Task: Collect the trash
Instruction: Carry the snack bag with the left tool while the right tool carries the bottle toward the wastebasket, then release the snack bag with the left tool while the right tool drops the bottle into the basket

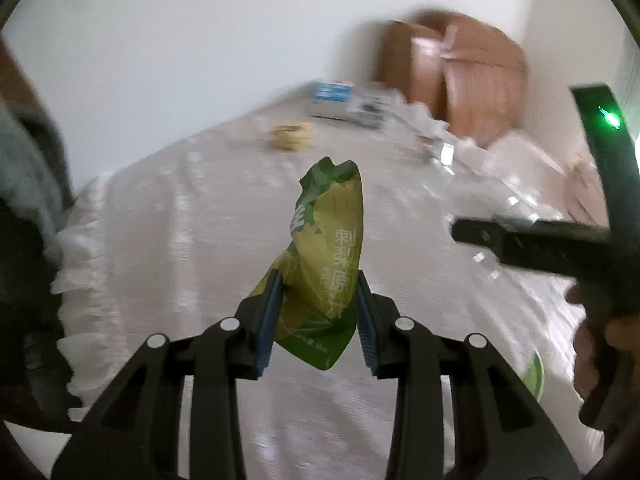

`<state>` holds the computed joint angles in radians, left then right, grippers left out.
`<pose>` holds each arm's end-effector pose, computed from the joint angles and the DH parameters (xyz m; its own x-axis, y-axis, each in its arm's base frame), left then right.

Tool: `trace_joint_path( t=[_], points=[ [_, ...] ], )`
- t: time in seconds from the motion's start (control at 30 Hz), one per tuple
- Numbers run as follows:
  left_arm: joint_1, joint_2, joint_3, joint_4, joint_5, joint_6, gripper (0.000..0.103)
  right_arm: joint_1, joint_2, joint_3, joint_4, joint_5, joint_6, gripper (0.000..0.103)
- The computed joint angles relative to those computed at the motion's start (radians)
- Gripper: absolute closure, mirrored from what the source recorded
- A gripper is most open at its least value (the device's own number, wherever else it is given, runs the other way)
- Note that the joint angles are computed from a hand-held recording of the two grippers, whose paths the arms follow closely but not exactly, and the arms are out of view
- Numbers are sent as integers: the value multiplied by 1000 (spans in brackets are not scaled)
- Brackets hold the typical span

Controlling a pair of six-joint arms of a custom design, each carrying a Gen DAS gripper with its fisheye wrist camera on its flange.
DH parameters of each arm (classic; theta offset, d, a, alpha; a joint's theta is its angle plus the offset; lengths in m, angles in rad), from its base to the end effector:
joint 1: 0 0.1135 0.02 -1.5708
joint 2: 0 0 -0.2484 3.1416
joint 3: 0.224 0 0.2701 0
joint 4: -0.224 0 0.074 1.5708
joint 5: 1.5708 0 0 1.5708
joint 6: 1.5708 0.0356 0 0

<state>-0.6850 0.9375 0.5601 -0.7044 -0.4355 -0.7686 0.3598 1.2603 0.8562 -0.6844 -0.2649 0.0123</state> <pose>0.1565 -0.1085 0.1786 -0.7835 -0.1737 -0.5966 -0.1732 0.9831 -0.0588 0.2402 0.1003 0.2056 -0.8347 -0.3013 -0.4609 -0.4432 0.8643 0.2376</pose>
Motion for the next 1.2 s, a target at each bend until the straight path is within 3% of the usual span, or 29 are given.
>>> trace_joint_path(
  t=[0.17,0.33,0.5,0.73,0.83,0.97,1.2],
  points=[
    [-167,175,100,64,-14,-51,68,-311,-252,-130,-169,-81,-169,39],
    [-287,366,238,110,-19,-61,68,-677,-289,-162,-268,-157,-390,39],
    [-373,544,405,124,-10,-11,68,-979,-227,-132,-317,-230,-582,39],
    [-464,807,696,168,64,168,68,-1371,-124,-50,-353,-260,-847,39],
    [-498,922,827,169,100,240,68,-1512,-52,3,-340,-266,-906,39],
    [-523,1106,1044,150,222,301,68,-1633,53,70,-306,-270,-934,39],
    [-566,1419,1464,22,323,379,68,-1763,243,215,-282,-256,-966,39]
  ],
)
